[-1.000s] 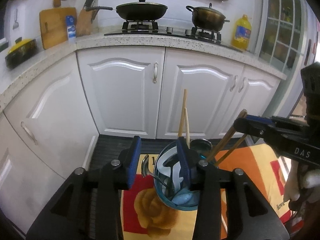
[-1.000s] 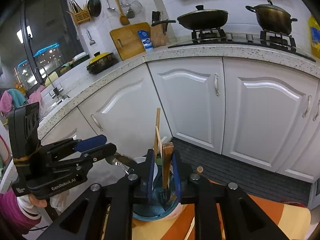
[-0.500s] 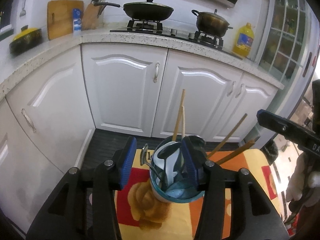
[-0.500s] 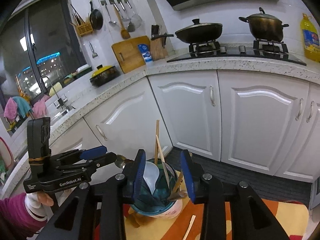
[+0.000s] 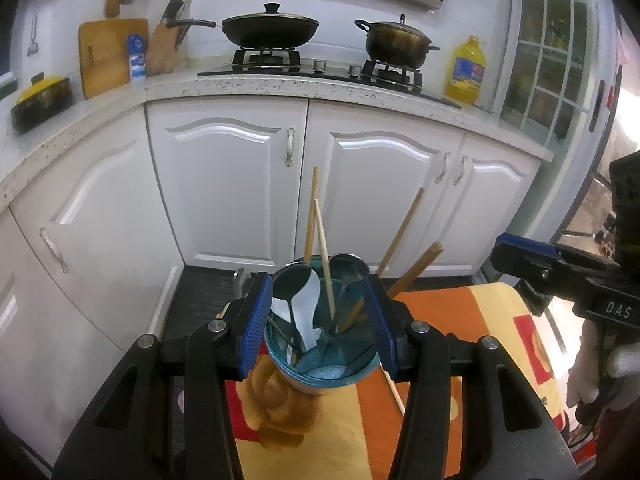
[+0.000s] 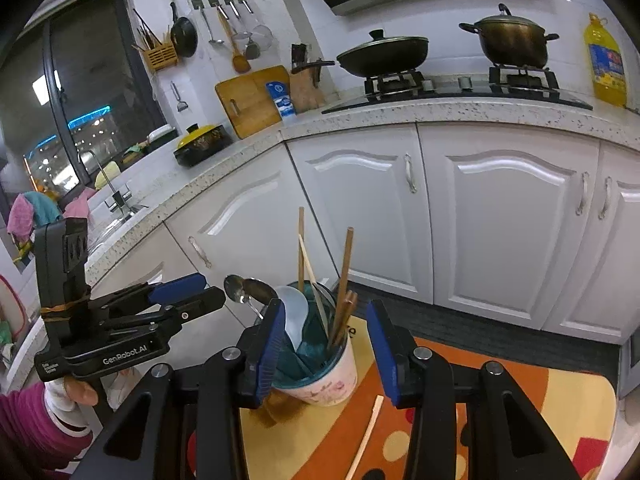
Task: Organize utensils
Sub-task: 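Lower the spoon and fork into the floral cup and open both tools, then close the left tool on the light chopstick while the right tool grasps the gold fork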
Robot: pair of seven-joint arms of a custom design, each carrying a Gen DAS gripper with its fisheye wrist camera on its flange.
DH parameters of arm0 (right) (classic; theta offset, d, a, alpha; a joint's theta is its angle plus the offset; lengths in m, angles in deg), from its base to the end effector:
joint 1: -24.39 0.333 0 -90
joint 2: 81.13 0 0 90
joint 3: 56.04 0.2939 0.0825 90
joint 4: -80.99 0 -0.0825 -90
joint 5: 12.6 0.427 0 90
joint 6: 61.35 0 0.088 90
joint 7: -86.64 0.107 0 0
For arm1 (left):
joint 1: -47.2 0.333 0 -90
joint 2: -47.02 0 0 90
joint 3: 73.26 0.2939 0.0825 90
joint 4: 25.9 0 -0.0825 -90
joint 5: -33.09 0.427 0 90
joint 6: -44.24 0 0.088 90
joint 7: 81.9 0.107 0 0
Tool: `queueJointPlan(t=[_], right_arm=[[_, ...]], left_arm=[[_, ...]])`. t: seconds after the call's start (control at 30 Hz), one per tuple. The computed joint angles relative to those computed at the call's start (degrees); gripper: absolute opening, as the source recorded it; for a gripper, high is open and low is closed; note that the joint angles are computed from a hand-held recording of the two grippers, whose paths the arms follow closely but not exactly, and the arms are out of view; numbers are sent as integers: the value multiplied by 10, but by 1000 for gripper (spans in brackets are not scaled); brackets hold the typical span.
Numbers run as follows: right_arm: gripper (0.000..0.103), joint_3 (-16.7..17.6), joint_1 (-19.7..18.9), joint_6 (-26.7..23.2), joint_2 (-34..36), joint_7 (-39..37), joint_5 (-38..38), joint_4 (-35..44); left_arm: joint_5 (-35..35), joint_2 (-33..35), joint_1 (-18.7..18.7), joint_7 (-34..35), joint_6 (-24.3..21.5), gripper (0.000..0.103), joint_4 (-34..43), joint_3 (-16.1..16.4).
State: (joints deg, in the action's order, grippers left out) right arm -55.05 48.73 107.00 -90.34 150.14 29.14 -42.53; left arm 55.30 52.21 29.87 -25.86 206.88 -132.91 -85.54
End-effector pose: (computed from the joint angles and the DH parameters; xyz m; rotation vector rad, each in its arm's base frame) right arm 0.5506 0.2135 0.5293 -1.7170 1.3187 -0.3664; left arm 0.5766 -0.3453 0.5311 -1.5485 1.9542 -1.0573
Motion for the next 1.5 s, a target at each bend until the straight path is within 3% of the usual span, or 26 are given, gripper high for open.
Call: queueJointPlan(t=[0.3, 0.73, 0.93, 1.27, 1.5], right_arm=[[42, -3, -2, 0, -29, 27, -27, -37], [42, -13, -16, -15, -75, 123, -123, -119], [43, -3, -45, -33, -93, 183, -186, -160], [42, -12, -64, -78, -88, 233, -230, -211], [33, 3, -65, -95, -72, 246, -256, -227]], left_arm=[[30, -4, -10, -26, -6, 47, -6, -4], [-19, 1, -21, 18, -4, 47, -21, -17], [-70, 8, -26, 60, -6, 47, -31, -27], [-132, 59, -47, 115, -40, 47, -19, -39], [-146, 115, -69, 134, -77, 46, 17, -39]])
